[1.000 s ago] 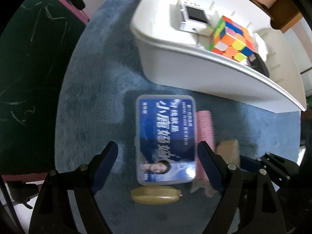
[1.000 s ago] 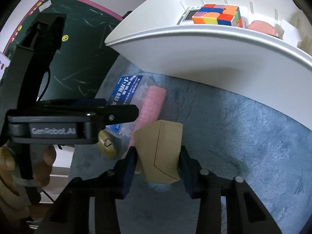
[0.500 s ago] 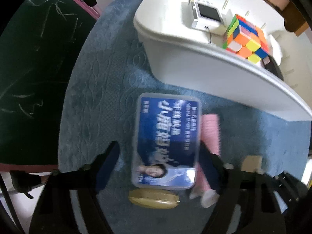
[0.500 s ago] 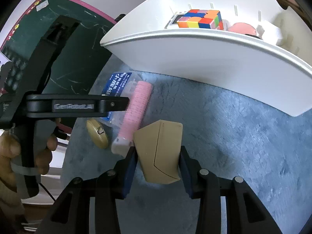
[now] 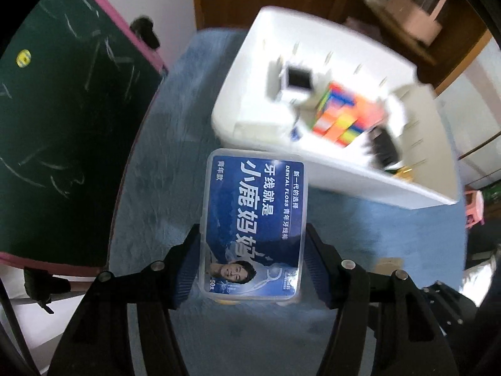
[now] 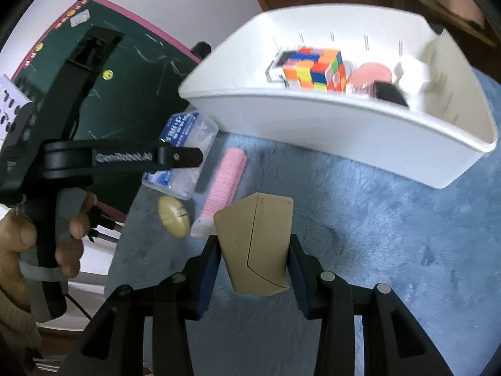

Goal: Organize rigid objects
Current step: 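Lift the floss box with the left gripper while the right gripper carries the beige block over the bin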

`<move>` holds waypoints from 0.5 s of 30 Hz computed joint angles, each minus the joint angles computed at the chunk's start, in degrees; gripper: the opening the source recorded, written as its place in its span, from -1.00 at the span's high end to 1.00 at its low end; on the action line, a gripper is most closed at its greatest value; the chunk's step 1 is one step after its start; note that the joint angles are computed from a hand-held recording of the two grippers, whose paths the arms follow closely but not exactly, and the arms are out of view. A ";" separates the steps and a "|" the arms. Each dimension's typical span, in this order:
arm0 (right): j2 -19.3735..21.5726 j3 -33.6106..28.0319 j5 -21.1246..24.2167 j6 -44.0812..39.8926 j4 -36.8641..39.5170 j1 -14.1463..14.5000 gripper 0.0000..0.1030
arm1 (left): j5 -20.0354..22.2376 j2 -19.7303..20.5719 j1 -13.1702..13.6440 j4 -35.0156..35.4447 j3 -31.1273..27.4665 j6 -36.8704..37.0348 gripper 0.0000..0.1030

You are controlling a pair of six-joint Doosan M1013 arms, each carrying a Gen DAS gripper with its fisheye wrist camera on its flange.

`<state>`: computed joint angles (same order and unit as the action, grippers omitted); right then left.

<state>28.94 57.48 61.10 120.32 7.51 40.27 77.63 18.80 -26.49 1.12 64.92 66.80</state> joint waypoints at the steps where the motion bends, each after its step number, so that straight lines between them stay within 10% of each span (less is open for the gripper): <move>1: -0.49 0.25 -0.40 0.19 -0.33 0.02 0.18 | -0.49 -0.50 -0.21 -0.09 -0.36 0.09 -0.26; 15: -5.31 -1.42 -5.25 7.20 -11.17 -0.17 0.18 | -3.41 1.61 -1.35 -3.76 -14.34 5.73 -0.27</move>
